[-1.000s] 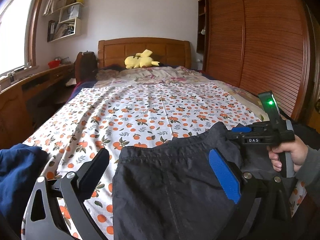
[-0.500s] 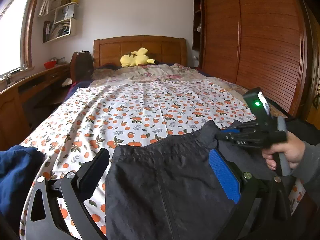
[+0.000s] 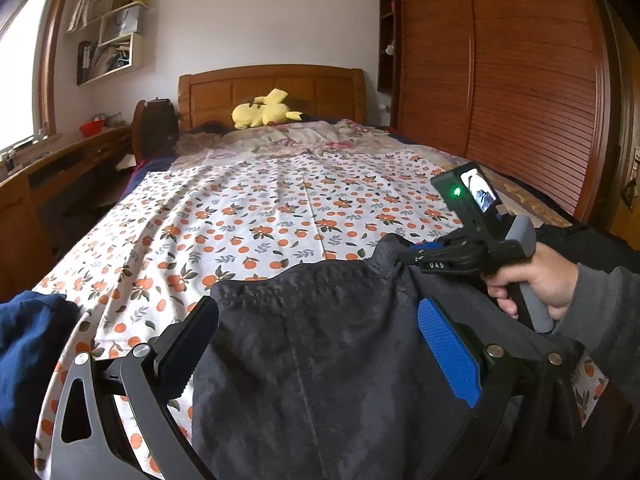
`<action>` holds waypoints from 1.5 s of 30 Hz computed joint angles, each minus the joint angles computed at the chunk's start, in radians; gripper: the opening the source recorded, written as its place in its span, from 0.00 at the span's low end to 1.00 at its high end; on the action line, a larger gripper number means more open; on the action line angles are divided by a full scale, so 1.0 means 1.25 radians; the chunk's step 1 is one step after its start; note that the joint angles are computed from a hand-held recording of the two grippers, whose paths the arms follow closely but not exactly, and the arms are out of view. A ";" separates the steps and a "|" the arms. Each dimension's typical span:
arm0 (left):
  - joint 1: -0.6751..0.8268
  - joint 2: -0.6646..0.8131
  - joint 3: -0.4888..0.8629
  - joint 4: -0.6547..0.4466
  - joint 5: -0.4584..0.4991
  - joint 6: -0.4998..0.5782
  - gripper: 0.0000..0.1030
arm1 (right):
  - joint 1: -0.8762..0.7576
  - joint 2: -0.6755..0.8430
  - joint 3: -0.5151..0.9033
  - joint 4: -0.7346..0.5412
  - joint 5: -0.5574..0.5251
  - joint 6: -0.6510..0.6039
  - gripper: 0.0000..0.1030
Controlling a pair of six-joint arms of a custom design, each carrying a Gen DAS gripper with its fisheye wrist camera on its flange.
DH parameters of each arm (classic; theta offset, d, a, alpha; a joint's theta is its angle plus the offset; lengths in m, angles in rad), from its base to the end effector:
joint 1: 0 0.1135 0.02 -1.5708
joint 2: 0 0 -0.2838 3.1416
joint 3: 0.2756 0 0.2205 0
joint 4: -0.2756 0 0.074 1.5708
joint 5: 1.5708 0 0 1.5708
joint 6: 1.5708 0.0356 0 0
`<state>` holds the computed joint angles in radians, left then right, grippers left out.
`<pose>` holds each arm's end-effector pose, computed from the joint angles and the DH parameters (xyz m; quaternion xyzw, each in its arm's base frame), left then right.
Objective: Fold large clothes
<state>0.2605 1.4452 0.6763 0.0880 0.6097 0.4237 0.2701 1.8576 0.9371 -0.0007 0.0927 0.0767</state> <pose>0.2554 0.0470 0.2257 0.1989 0.8476 -0.1175 0.4777 0.3312 0.0883 0.1660 -0.0767 0.9437 0.0117 0.3216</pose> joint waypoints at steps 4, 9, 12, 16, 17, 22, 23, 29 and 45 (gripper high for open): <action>-0.006 -0.008 -0.015 0.001 0.002 0.005 0.98 | -0.043 -0.107 -0.075 0.008 -0.043 -0.037 0.36; -0.021 -0.021 -0.039 -0.004 0.008 0.014 0.98 | -0.148 -0.226 -0.146 -0.026 -0.049 -0.103 0.36; -0.045 -0.037 -0.065 -0.002 0.000 0.021 0.98 | -0.230 -0.297 -0.200 -0.042 -0.075 -0.143 0.36; -0.085 -0.062 -0.105 0.008 -0.021 0.028 0.98 | -0.316 -0.392 -0.272 -0.078 -0.098 -0.204 0.36; -0.093 -0.067 -0.113 0.012 -0.025 0.028 0.98 | -0.333 -0.415 -0.288 -0.086 -0.106 -0.213 0.36; -0.134 -0.086 -0.158 0.032 -0.047 0.020 0.98 | -0.437 -0.542 -0.364 -0.151 -0.164 -0.265 0.61; -0.142 -0.090 -0.167 0.036 -0.051 0.017 0.98 | -0.445 -0.551 -0.369 -0.160 -0.166 -0.270 0.61; -0.177 -0.124 -0.214 0.047 -0.072 0.009 0.98 | -0.508 -0.517 -0.402 -0.159 -0.212 -0.288 0.61; -0.118 -0.178 -0.296 0.032 -0.043 0.040 0.98 | -0.601 -0.707 -0.447 -0.245 -0.240 -0.297 0.02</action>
<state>0.1133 1.2225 0.3057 0.1277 0.5562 0.4740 -0.4810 0.9733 0.3778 -0.3071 -0.2068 -0.2946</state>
